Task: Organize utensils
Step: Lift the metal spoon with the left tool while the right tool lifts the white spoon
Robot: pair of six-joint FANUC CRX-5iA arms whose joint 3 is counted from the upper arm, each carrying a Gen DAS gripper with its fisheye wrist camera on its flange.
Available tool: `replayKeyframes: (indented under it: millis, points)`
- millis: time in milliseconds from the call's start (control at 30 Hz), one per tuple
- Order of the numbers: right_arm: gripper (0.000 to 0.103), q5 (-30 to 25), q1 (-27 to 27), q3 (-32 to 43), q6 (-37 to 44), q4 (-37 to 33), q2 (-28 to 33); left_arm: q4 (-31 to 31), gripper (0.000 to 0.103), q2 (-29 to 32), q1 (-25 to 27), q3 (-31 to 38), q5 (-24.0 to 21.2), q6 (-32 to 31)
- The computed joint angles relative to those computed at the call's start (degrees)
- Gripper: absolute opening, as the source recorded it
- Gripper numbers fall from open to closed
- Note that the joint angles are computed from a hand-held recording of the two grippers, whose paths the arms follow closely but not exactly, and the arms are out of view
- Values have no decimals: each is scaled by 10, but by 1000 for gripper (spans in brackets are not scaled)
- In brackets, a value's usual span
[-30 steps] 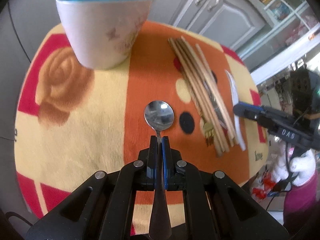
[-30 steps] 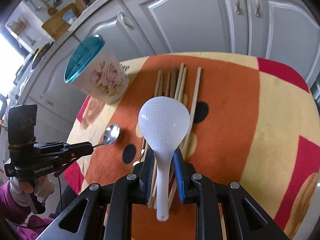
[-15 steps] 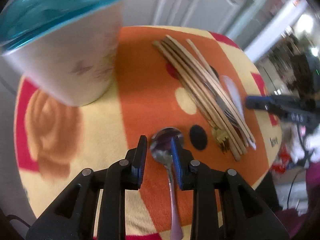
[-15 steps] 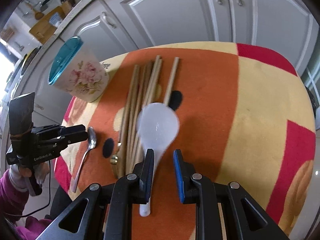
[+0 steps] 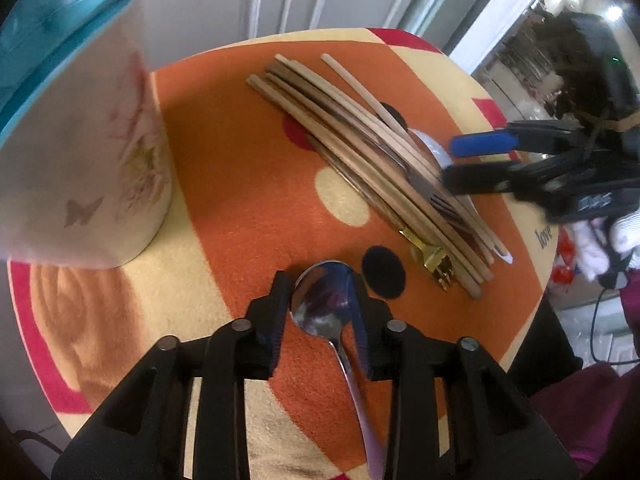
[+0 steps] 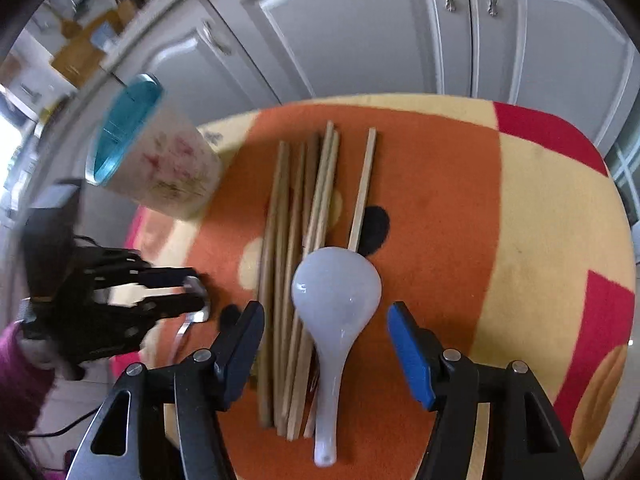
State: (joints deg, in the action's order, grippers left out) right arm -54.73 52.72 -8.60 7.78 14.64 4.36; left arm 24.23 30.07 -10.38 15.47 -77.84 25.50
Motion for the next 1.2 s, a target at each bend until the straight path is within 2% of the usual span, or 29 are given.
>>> replayKeyframes:
  millis: [100,167,267,333,400,533,600,667,767,867,1033,1200]
  points:
    - [62,-34,-9,43,36,-24,38,-4,33,0,-3,2,-1,-8]
    - [62,-56,-7,53,26,-10,50,-7,33,-2,-5,1,1,-13]
    - [53,-24,-8,9,-20,7,12,-11,33,-3,-7,1,0,-22]
    - [53,0,-11,-28,-47,14,-23,-12,31,-2,-6,5,-8,-27]
    - [53,20,-13,-63,-72,19,-59,-15,18,-2,-9,7,-13,-29]
    - [51,-15,-11,-69,-79,14,-80,-18,18,-2,-11,11,-25,-33]
    - [51,41,-16,-109,-93,2,-111,-24,18,1,-15,13,-21,-30]
    - [51,69,-19,-132,-102,-6,-126,-23,18,5,-17,19,-26,-24]
    - [50,77,-13,-148,-129,9,-126,-29,18,8,-16,28,-36,-30]
    - [50,75,-1,-168,-156,66,-139,-39,18,11,-17,35,-42,-43]
    - [50,46,-16,-155,-67,47,-131,-43,20,24,-21,57,-64,-47]
    - [48,111,-41,-184,-25,19,-142,-51,20,44,-28,88,-92,-44]
